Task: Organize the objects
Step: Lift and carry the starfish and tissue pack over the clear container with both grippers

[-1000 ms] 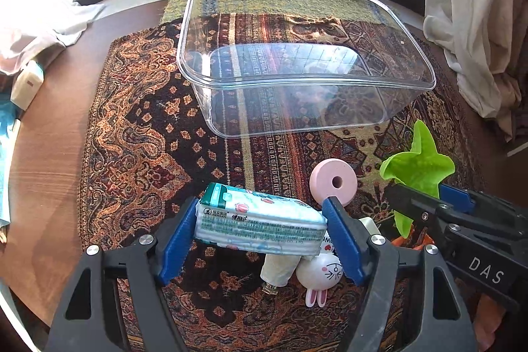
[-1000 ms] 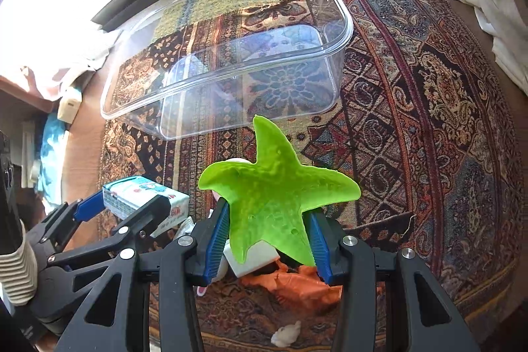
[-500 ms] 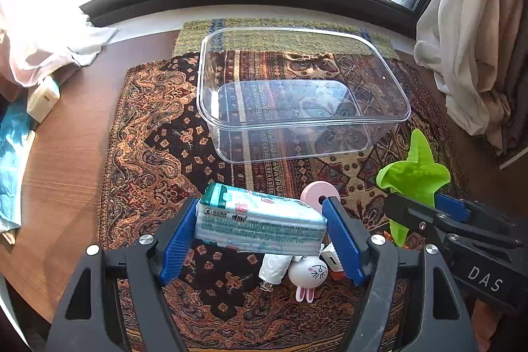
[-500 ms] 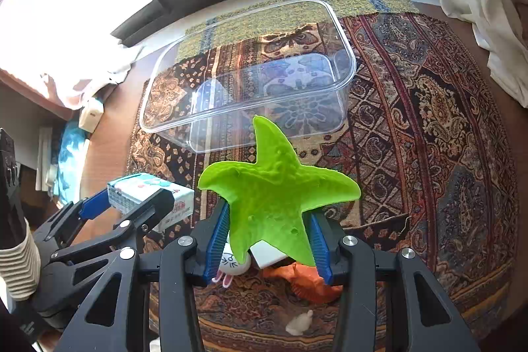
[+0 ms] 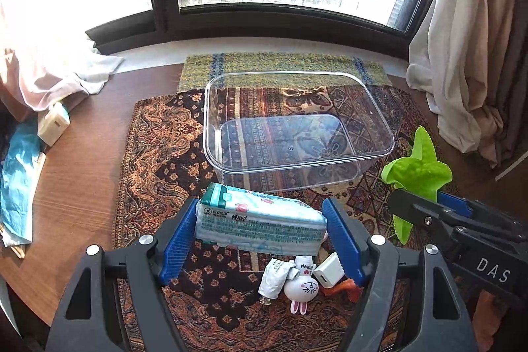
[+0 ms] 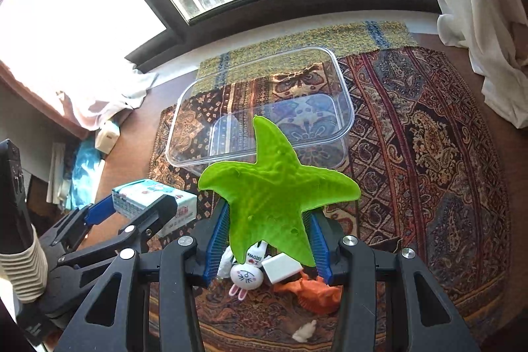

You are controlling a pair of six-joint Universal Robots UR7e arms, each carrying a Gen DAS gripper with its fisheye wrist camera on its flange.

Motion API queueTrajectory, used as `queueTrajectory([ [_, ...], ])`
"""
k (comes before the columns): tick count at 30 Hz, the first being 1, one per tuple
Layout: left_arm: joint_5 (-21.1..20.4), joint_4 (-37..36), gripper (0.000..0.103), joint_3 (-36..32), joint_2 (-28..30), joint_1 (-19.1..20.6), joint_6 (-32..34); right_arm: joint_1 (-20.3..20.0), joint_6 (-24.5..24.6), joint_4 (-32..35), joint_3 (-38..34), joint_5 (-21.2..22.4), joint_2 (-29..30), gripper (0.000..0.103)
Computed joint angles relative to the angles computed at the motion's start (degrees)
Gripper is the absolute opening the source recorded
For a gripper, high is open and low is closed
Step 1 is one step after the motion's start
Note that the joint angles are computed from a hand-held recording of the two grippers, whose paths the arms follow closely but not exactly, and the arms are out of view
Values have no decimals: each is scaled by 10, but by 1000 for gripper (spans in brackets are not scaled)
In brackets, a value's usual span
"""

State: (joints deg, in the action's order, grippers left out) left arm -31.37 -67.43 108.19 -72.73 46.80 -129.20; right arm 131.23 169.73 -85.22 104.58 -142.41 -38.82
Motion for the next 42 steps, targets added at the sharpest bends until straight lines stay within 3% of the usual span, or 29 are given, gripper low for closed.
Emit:
queueTrajectory([
  [8,20,61,75,-24,-2,-3,-19,3,19,33,-5,-1,-13,46],
  [13,34,72,75,-31,-10,0,-7,1,11,26,6,-9,-30,46],
  [24,66,93,75,-47,-21,15,12,-8,20,78,13,-13,-62,46],
  [32,82,88,75,-54,-26,32,42,-22,2,39,54,-23,-96,46],
  [42,96,16,75,-44,-40,64,136,-42,-32,-22,112,-30,-140,46],
])
